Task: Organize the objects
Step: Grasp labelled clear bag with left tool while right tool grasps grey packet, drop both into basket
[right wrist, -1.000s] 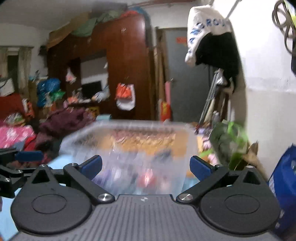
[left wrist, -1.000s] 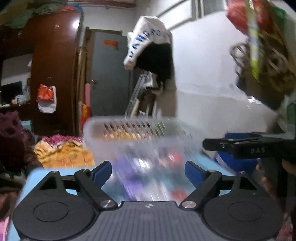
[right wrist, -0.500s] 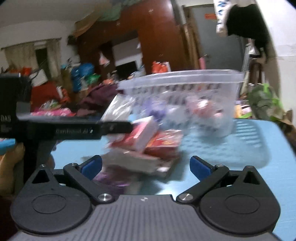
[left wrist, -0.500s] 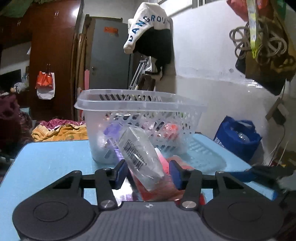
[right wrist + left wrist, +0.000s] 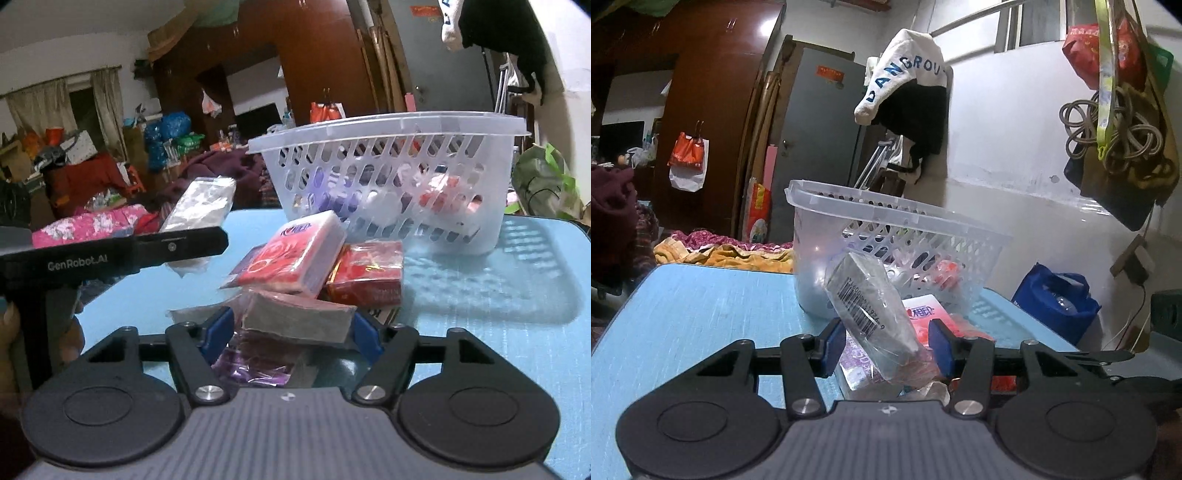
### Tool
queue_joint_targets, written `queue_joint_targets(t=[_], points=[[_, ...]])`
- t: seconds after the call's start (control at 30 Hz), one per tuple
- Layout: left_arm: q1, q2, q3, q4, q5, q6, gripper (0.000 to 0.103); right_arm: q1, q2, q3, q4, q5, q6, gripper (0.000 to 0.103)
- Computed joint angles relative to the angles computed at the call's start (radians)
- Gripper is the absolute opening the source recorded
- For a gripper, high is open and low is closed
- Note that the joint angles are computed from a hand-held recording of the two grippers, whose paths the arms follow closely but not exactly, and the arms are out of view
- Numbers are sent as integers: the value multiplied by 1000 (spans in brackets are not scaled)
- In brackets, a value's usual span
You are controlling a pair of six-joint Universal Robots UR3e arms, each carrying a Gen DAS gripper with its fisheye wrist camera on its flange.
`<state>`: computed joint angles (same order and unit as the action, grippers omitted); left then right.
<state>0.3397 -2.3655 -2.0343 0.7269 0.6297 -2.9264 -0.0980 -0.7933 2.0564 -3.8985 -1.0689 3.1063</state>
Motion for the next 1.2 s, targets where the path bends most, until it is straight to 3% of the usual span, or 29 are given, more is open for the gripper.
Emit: queue_joint_targets(t=[0.17, 0.3, 0.43, 0.6, 0.73, 0.83, 0.97, 1.03, 1.07, 1.1, 1.17, 1.2], points=[[23, -27, -28, 84, -45, -5, 53, -27, 19, 79, -161, 34, -1, 70], [33, -46, -34, 129, -74, 5, 53, -14, 52, 141, -342, -66, -23, 71], [39, -66, -21, 123, -108, 8, 53, -77, 74, 179, -437, -19, -9, 70], [52, -76, -2, 195, -156, -60, 53, -114, 32, 178, -466, 16, 19, 70], [11, 7, 170, 46, -162, -167, 53, -74, -63, 41, -386, -51, 9, 70], [-87, 46, 389, -159, -27, -217, 53, -23, -97, -204, -137, -160, -61, 70], [-228, 1, 703, -472, 207, -174, 53, 4, 1, -552, 141, -246, -101, 70], [-267, -56, 844, -585, 258, -167, 54, -1, 62, -678, 236, -215, -115, 71], [-281, -85, 900, -618, 276, -170, 59, 1, 90, -723, 263, -210, -125, 73], [-296, -114, 954, -652, 305, -165, 74, 9, 119, -763, 275, -229, -139, 76], [-322, -134, 981, -643, 400, -181, 89, 43, 152, -803, 281, -326, -162, 100], [-323, -131, 963, -615, 419, -186, 89, 49, 148, -779, 261, -352, -156, 103]])
